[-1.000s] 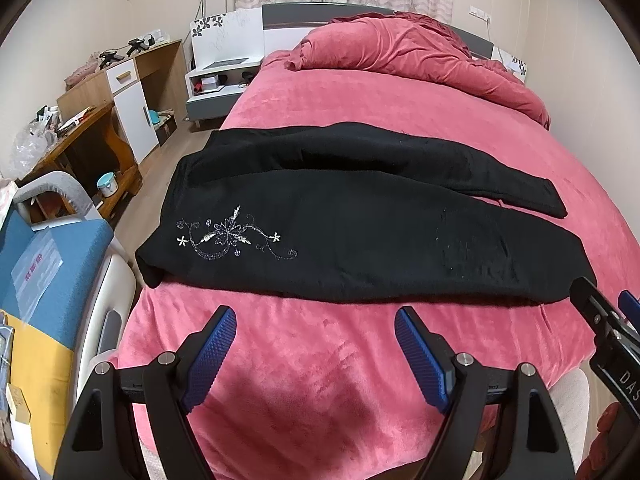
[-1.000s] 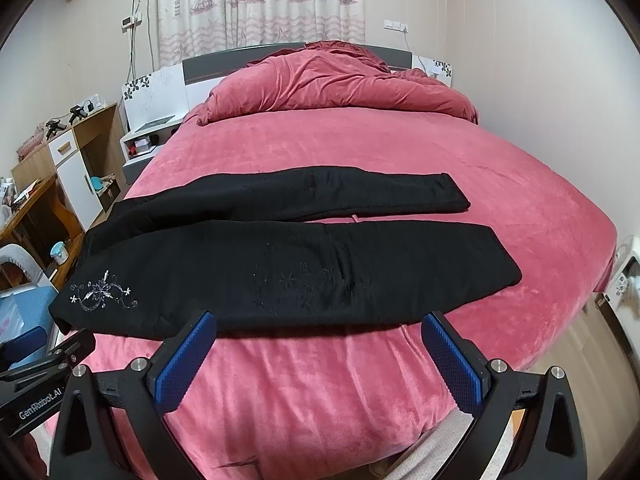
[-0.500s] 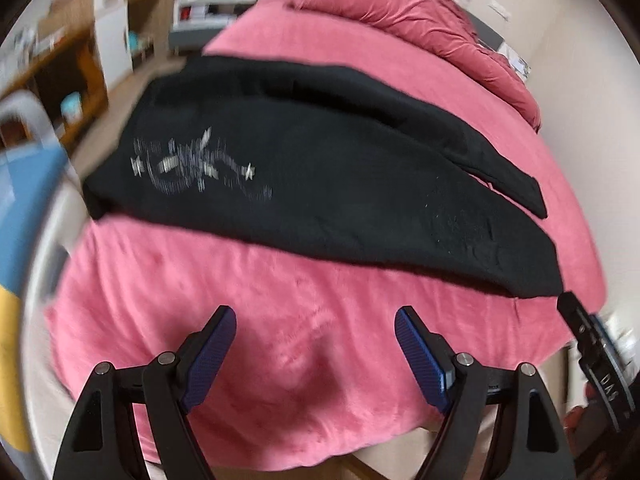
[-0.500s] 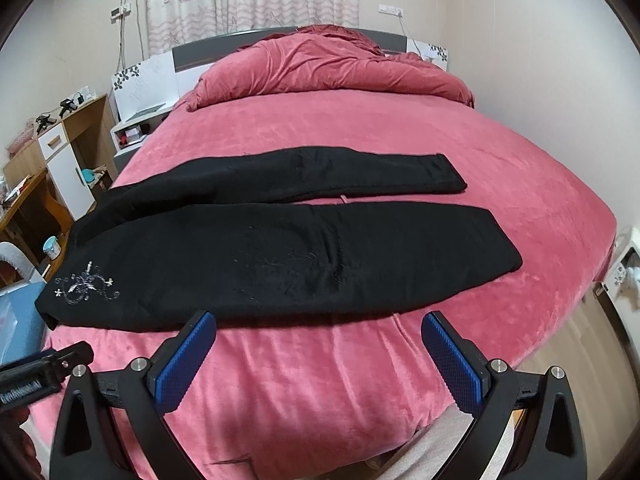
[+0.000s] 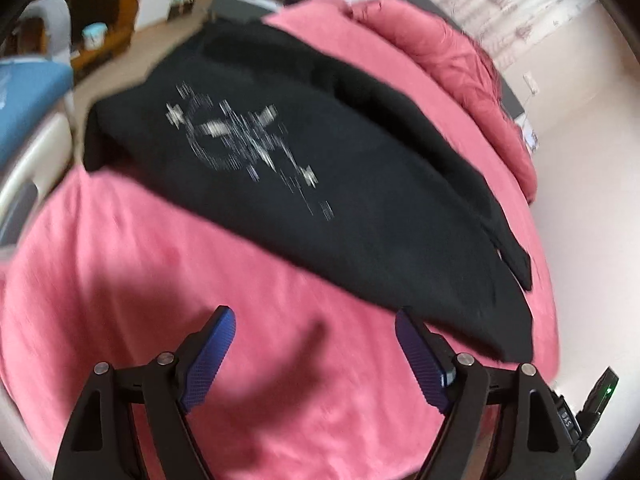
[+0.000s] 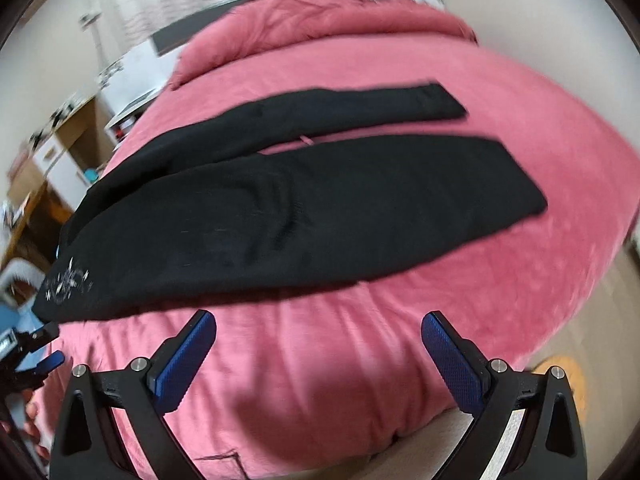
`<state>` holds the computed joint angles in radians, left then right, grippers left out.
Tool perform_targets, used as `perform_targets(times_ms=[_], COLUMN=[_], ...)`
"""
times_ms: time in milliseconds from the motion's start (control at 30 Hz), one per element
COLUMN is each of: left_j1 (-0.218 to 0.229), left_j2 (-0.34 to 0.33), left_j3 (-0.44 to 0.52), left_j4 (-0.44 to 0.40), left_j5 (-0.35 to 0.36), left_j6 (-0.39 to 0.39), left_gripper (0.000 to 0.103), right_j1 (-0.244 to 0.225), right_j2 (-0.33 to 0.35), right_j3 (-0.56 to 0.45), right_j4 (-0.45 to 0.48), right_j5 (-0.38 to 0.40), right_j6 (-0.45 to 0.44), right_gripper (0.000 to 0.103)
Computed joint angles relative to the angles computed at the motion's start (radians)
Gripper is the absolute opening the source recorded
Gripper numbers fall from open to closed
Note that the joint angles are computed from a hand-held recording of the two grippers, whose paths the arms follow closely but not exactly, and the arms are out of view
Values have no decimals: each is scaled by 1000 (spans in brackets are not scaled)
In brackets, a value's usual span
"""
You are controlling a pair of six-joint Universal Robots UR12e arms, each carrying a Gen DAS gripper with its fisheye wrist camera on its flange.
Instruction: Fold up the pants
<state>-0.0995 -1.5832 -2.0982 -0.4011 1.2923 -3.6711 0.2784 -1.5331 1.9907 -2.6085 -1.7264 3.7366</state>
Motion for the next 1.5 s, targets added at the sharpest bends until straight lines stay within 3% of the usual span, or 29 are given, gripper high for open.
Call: perform_targets(times_ms=[100, 200, 267, 400, 500, 600, 700, 800, 867, 900, 933, 967, 1000, 1067, 1167, 1367, 1500], left_j1=[4, 24, 55, 85, 92, 96, 110, 128, 140, 145, 148, 152, 152, 160, 162, 153, 149], left_j2=[-10, -20, -37, -60, -75, -92, -115, -140, -159, -162, -164, -166, -166, -172, -162, -107, -84], left_j3=[-24, -34, -36, -27, -30, -31, -29, -42, -45, -43, -38, -31, -24, -30, -32, -36, -34], left_j4=[101, 155, 166, 179, 209, 261, 317, 402, 450, 446, 425, 398, 366, 392, 397, 420, 397], left_j5=[62, 33, -41, -94, -65, -38, -49, -73, -95, -106, -114, -129, -139, -160, -156, -114, -110], left_j6=[-39, -47, -53, -182, -266, -310, -355, -410, -453, -455, -442, -421, -408, -423, -385, -275, -256], left_gripper=[87, 87, 87, 83, 71, 70, 70, 70, 67, 59, 36, 22, 14, 14, 9, 7, 7], right_j1=[-52, -111, -148, -213, -244, -260, -273, -285, -287, -290, -291, -290, -293, -299, -297, -290, -292], right_j2=[-12, -24, -29, -25, -18, -6, 16, 40, 47, 51, 55, 53, 58, 53, 41, -3, -37], right_j3=[34, 76, 103, 151, 182, 188, 197, 200, 193, 193, 191, 190, 184, 193, 198, 197, 187], right_j4=[-23, -80, -123, -212, -312, -374, -452, -529, -527, -534, -536, -521, -514, -517, -514, -509, -465], right_j5=[45, 121, 168, 273, 316, 322, 332, 336, 329, 327, 322, 317, 315, 313, 292, 241, 222], right_j6=[52, 115, 176, 291, 370, 400, 439, 466, 475, 479, 484, 489, 489, 492, 483, 408, 356], right_gripper=[103, 103, 103, 97, 96, 93, 87, 70, 56, 51, 40, 30, 24, 14, 9, 8, 8])
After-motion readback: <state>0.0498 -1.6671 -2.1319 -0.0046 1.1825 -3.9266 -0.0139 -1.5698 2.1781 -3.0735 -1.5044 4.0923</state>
